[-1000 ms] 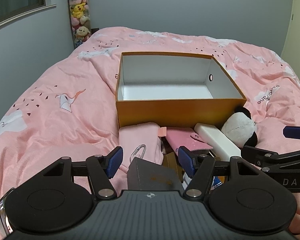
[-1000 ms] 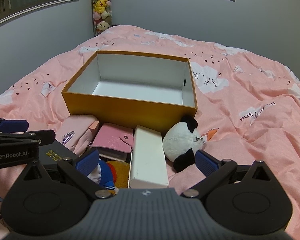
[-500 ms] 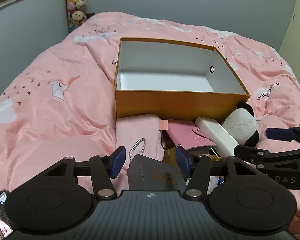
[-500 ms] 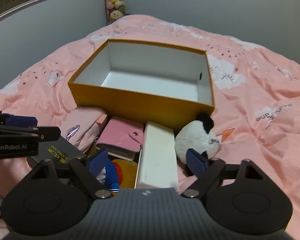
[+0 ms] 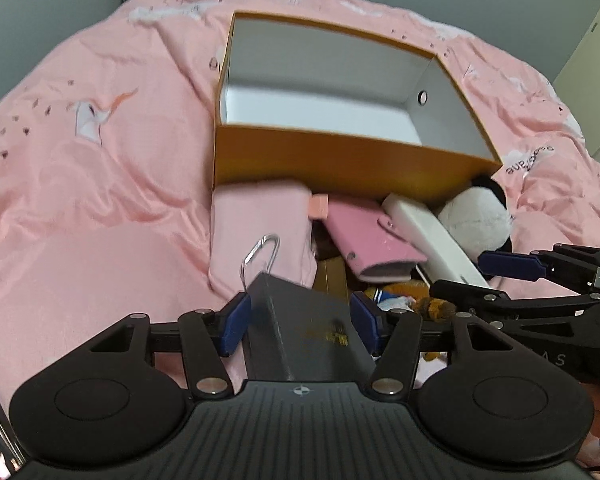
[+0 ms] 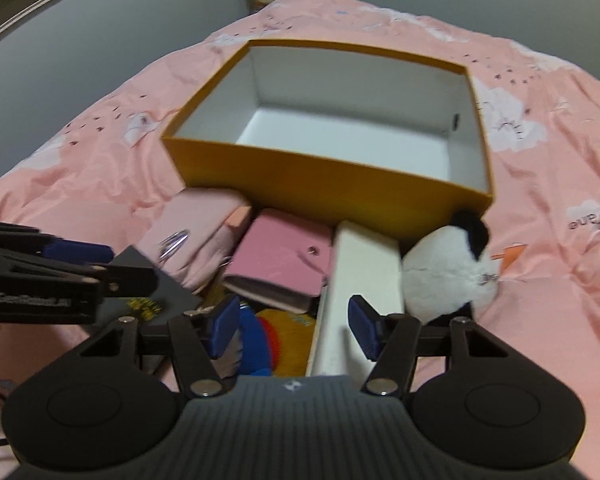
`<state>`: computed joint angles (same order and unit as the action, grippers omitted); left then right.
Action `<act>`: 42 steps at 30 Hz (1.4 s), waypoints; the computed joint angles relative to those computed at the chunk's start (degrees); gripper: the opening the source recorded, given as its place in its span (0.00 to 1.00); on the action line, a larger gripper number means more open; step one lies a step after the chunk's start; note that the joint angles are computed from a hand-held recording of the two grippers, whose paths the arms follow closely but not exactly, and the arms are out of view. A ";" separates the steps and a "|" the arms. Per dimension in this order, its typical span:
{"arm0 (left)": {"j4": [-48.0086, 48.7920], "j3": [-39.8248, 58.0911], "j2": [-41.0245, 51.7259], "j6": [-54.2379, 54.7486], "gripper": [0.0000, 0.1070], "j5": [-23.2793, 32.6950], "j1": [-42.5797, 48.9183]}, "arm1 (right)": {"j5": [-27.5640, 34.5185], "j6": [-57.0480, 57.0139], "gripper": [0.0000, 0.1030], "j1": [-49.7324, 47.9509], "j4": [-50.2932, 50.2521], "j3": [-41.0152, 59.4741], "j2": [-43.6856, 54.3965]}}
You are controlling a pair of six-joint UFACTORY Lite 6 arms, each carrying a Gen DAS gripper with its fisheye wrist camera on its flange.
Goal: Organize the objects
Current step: 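Move both grippers toward the pile of items beside the box, then grasp the dark grey book with the left gripper while the right gripper approaches the pink wallet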
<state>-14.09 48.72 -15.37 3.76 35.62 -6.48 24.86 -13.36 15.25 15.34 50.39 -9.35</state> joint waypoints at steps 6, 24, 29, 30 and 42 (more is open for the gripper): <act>-2.78 -0.08 1.37 2.07 0.65 3.12 3.17 | 0.81 -1.22 0.60 0.63 1.48 0.34 0.41; -7.24 -1.81 0.29 5.51 0.54 3.29 4.58 | 2.19 -5.25 0.60 2.64 2.33 1.57 1.24; -7.95 -3.45 -3.62 6.82 0.44 0.90 4.02 | 2.61 -5.59 0.60 2.68 1.56 3.52 2.17; -8.12 -3.57 -4.45 7.20 0.43 0.33 3.99 | 3.03 -6.24 0.60 2.38 2.18 4.27 2.62; 3.98 -0.29 -2.27 -4.28 0.42 -9.67 0.37 | 5.96 -2.16 0.60 4.03 -3.13 17.61 14.98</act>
